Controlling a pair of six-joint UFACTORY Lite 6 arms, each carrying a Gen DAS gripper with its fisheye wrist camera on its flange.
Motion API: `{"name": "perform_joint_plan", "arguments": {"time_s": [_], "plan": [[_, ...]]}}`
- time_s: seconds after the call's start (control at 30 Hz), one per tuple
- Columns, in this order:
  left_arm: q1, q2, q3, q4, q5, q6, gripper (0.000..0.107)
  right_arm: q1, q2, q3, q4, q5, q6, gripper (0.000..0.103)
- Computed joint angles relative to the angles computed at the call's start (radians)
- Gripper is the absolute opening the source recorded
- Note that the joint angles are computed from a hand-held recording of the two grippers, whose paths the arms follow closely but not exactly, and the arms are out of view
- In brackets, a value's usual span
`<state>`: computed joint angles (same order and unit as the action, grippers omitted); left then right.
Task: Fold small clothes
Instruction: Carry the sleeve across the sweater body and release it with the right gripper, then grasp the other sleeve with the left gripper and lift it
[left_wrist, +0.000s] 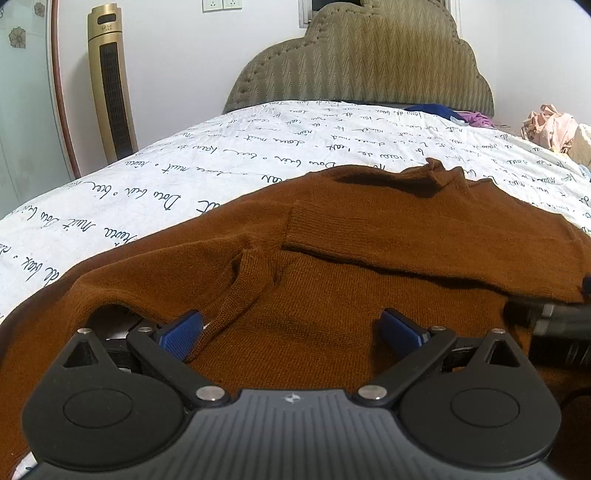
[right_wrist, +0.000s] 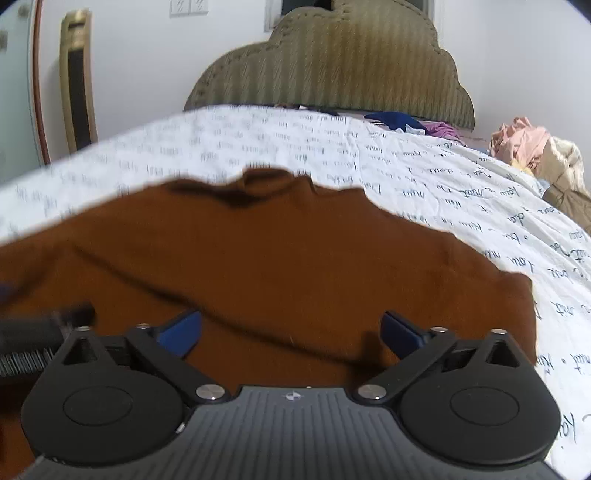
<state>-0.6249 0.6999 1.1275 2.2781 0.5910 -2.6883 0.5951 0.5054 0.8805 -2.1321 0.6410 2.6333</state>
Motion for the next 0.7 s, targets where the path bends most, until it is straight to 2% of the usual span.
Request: {"name": "perform_joint_plan", "arguments": {"time_s": [0.17,0.23,0.33,0.47,0.57,0.63,0.7], "plan": [[0.019,-0.084,-0.068,0.002,-0.048,0.036,0.103,-0.057,0.027,-0.047,-0.229,0.004,0.244,0.103],[0.054,-0.204,-0.194,0.13,-0.067,-0.059,0.103,-0.074,0.028,-0.053,-0.286,0.002,0.298,0.103],[0.113,-0.378,-0.359,0.225,-0.064,-0.087,0.103,-0.072,0.026,-0.062,-0.308,0.015,0.333,0.103],[0.245,-0.557,-0.527,0.23,-0.018,0.04,0.103,-0.068,0.032,-0.054,-0.294,0.016,0.32,0.103],[0.364,-0.573,-0.557,0.232,-0.019,0.158,0.103,-0.066,0.032,-0.053,-0.294,0.016,0.323,0.103],[0.443,-0.549,-0.566,0.268,-0.004,0.172,0.102,-0.068,0.032,-0.054,-0.295,0.016,0.321,0.103],[0.538,-0.523,-0.553,0.37,-0.064,0.113,0.101,-0.063,0.032,-0.053,-0.284,0.017,0.314,0.103]]}}
